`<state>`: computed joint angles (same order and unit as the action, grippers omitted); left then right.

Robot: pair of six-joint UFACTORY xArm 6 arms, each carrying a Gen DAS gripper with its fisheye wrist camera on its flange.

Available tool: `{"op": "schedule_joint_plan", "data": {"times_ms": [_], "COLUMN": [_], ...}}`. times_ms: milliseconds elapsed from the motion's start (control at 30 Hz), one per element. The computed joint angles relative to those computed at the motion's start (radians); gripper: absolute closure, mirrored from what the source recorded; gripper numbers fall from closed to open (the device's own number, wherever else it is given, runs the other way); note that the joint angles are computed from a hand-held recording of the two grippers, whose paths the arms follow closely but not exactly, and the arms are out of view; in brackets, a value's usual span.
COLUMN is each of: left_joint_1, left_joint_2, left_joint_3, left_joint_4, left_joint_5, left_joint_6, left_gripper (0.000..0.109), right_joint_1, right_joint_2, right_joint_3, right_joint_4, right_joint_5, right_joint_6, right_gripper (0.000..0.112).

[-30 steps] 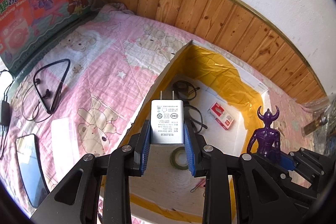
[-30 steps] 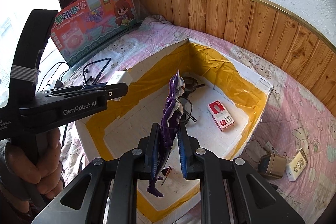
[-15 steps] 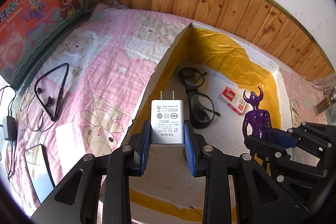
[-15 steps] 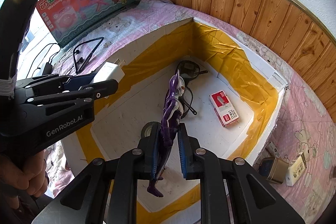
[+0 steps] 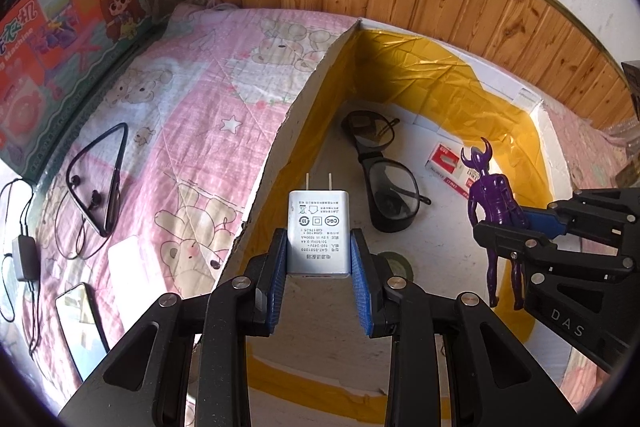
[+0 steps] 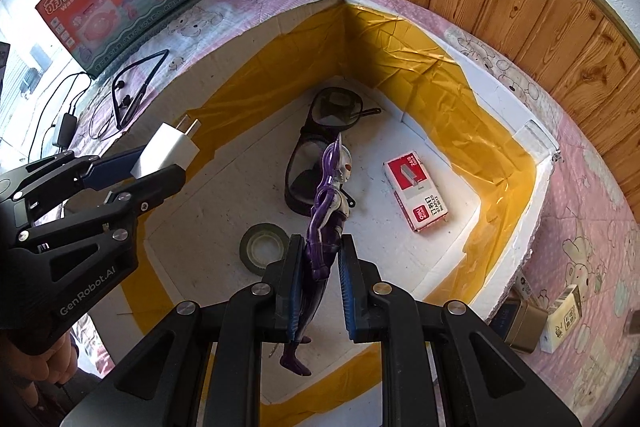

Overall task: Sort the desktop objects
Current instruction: 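Lift the charger and figurine and carry both over the cardboard box, then open the left tool to drop the charger while the right tool releases the figurine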

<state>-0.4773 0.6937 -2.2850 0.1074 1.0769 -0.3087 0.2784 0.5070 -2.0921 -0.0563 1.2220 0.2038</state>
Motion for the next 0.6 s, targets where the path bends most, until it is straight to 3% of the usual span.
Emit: {"op": "schedule_joint_plan", "data": {"times_ms": [600], "left_joint_1": [-0.016], "left_joint_2": [0.117], "left_joint_3": [-0.192], "left_joint_4": [0.034], "left_joint_5": [0.133], "left_joint_6": [0.026], "left_gripper": [0.078], "right_joint_1": [-0.024], "right_joint_2": [0.215], "right_joint_3": [-0.333], "right_joint_4": [0.025], "right_joint_5": [0.245], "right_joint_6": [-0.046], "right_gripper": [0.094]}}
